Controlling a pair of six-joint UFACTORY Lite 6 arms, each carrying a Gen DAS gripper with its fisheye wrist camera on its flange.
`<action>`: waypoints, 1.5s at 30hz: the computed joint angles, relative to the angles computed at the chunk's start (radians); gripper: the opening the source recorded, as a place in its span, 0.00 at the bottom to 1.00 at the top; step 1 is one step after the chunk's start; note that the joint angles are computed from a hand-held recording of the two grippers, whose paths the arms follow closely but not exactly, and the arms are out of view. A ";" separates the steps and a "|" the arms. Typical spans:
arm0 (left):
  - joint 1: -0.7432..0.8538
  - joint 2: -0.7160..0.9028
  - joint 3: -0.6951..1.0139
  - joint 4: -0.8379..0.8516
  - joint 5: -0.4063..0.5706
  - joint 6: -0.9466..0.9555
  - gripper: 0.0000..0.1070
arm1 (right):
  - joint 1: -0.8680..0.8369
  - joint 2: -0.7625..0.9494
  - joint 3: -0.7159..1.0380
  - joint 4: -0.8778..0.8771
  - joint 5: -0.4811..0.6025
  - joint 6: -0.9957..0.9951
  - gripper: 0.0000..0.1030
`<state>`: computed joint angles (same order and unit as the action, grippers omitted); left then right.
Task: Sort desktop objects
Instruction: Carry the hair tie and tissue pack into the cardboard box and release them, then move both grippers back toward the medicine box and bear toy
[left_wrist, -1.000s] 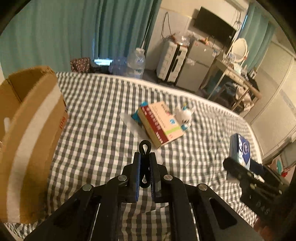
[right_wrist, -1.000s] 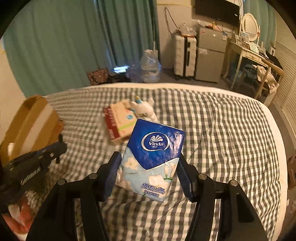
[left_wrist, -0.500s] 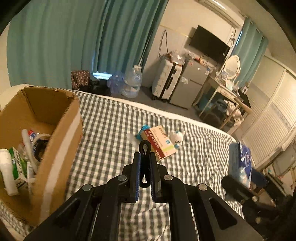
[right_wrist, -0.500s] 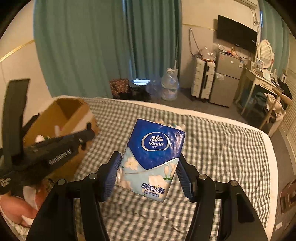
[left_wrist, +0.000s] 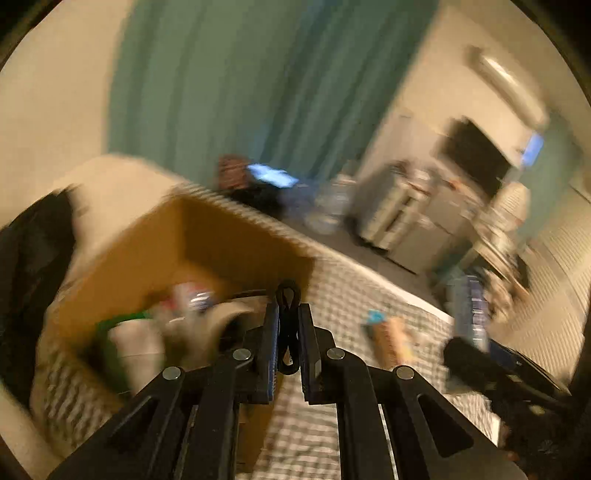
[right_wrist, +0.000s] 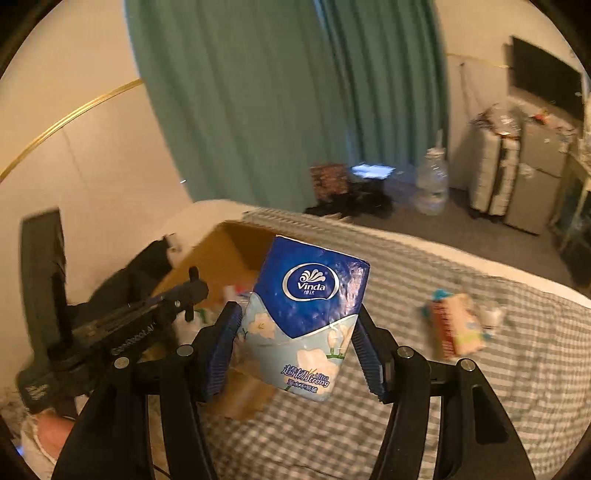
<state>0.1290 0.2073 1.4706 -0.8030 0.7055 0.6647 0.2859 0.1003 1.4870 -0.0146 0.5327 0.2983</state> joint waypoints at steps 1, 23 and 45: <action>0.023 0.032 0.024 0.036 -0.005 -0.023 0.08 | 0.017 0.052 0.046 0.019 -0.001 -0.007 0.58; 0.043 0.299 0.169 0.366 -0.156 -0.277 0.81 | 0.020 0.385 0.321 0.282 -0.107 -0.208 0.81; -0.589 0.164 -0.080 0.549 -0.315 -0.571 0.96 | -0.605 0.017 -0.338 0.708 -0.245 -1.041 0.85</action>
